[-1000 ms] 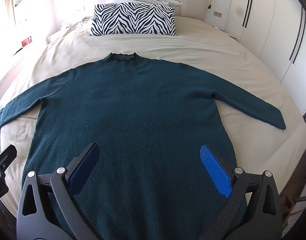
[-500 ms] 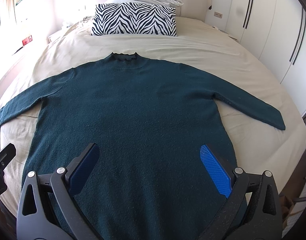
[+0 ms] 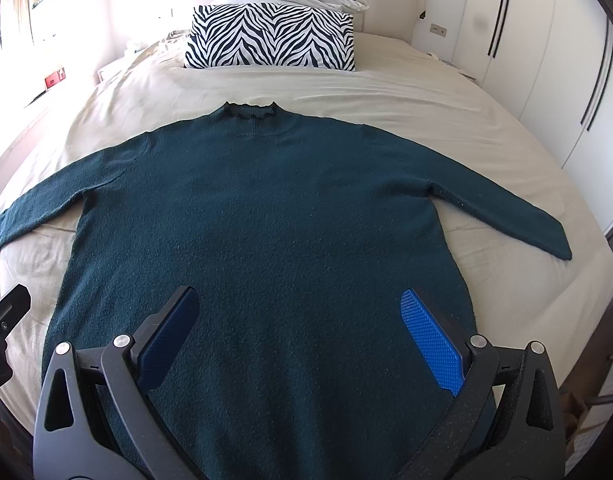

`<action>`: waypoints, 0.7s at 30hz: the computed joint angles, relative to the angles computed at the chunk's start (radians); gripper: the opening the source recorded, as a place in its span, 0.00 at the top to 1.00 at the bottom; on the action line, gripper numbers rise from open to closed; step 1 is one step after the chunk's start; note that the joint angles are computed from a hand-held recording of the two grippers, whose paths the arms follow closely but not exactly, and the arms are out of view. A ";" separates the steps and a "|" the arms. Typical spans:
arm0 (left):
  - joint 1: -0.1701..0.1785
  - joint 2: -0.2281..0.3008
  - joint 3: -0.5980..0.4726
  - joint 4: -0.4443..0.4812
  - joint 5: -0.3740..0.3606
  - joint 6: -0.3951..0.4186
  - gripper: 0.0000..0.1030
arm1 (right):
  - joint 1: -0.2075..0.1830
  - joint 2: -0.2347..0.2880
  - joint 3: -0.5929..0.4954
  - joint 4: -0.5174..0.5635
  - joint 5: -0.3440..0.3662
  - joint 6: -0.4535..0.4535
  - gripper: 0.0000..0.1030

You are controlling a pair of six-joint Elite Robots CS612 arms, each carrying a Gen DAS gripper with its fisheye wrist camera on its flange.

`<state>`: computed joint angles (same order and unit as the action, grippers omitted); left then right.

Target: Fold small clothes

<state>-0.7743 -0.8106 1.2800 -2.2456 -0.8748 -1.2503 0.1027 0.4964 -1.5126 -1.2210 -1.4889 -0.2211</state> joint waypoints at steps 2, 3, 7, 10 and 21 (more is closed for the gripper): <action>0.000 -0.001 0.003 -0.002 0.000 -0.001 0.00 | 0.000 0.000 0.000 0.000 0.002 0.000 0.00; 0.000 -0.001 0.003 -0.001 -0.001 0.000 0.00 | 0.000 0.000 0.000 -0.001 0.000 0.000 0.00; 0.000 -0.002 0.003 -0.002 0.000 -0.001 0.00 | 0.000 0.000 0.001 0.002 0.001 0.000 0.00; 0.000 -0.002 0.005 -0.003 -0.001 -0.001 0.00 | 0.000 0.001 0.001 0.001 0.001 -0.001 0.00; 0.000 -0.003 0.008 -0.005 -0.001 -0.002 0.00 | 0.001 0.003 0.001 0.002 0.001 -0.001 0.00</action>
